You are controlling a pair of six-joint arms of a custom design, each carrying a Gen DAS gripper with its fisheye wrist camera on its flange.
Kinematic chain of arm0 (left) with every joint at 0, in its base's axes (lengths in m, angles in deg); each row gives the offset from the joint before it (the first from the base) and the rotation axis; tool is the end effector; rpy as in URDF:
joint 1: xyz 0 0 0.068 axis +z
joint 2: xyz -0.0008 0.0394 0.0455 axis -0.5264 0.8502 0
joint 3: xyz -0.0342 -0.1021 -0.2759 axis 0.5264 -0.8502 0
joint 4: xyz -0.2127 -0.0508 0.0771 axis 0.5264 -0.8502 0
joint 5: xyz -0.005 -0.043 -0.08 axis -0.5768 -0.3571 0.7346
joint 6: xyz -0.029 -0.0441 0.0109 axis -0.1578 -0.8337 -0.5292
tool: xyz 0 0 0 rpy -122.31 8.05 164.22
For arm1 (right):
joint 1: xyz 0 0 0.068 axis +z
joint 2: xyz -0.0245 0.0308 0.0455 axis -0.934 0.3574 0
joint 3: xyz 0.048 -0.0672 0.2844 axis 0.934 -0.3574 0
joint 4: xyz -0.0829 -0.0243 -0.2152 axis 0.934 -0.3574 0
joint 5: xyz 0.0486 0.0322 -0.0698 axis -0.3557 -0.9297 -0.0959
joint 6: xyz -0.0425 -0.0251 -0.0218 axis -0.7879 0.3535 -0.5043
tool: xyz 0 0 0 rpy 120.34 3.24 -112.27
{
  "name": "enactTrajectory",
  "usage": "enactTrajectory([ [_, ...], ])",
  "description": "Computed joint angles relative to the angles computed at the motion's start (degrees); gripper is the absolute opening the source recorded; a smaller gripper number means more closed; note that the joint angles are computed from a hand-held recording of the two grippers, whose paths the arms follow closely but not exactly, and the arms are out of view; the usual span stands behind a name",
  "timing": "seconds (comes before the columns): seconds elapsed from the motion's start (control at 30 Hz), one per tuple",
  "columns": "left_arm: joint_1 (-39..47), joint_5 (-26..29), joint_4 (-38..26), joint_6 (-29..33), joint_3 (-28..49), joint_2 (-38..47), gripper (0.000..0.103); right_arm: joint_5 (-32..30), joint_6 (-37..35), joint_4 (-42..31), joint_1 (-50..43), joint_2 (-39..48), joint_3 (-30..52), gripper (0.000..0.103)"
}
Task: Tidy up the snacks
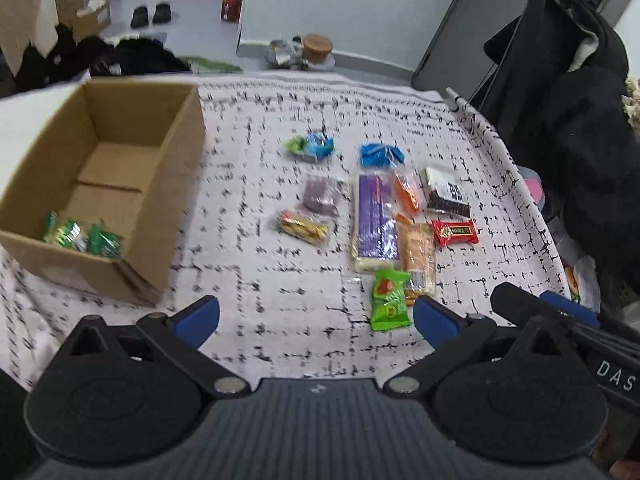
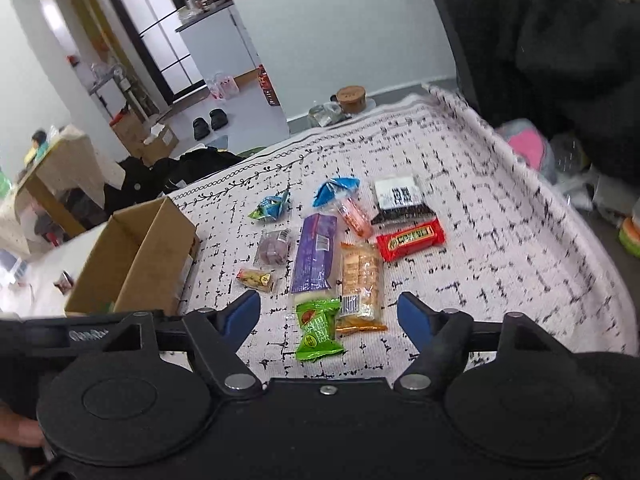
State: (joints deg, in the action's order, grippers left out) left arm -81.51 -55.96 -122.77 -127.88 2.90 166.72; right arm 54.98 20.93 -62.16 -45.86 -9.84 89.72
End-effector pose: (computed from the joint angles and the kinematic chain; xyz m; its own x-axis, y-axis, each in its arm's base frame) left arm 0.2056 -0.2265 0.2879 -0.8531 -0.2515 -0.4572 -0.1563 0.9591 -0.2359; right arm 0.2029 0.0900 0.2898 -0.7940 0.0930 -0.6007 -0.1367 0.9356 0.3256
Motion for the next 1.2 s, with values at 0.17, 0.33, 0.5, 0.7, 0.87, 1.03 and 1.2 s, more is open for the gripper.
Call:
enactTrajectory([
  [0.17, 0.7, 1.8, 2.6, -0.8, 0.3, 3.6, 0.1, -4.7, -0.9, -0.8, -4.9, 3.0, 1.8, 0.068],
  [0.33, 1.7, 3.4, 4.9, -0.6, 1.3, 6.8, 0.097, -7.5, -4.5, -1.5, -8.2, 7.6, 4.5, 0.066],
  [0.5, 2.6, 6.1, 7.5, 0.2, 2.7, 10.3, 0.087, -11.3, -4.4, -1.6, -11.3, 10.5, 4.7, 0.062],
  [0.7, 3.2, 8.8, 10.3, 0.7, 4.6, 15.1, 0.072, -15.1, -4.2, -1.3, -13.3, 13.5, 4.5, 0.058],
  [0.87, 4.0, 11.2, 12.5, 2.0, 6.4, 18.9, 0.065, -16.0, -4.3, -1.5, -13.8, 16.1, 5.2, 0.053],
  [1.03, 5.1, 14.3, 10.7, 2.1, 9.4, 23.2, 0.047, -16.6, -4.8, -1.6, -14.1, 18.8, 6.1, 0.052],
  [1.2, 5.6, 14.0, 8.9, 4.4, 10.8, 23.8, 0.026, -16.1, -3.0, 0.2, -13.1, 21.4, 6.9, 0.052],
])
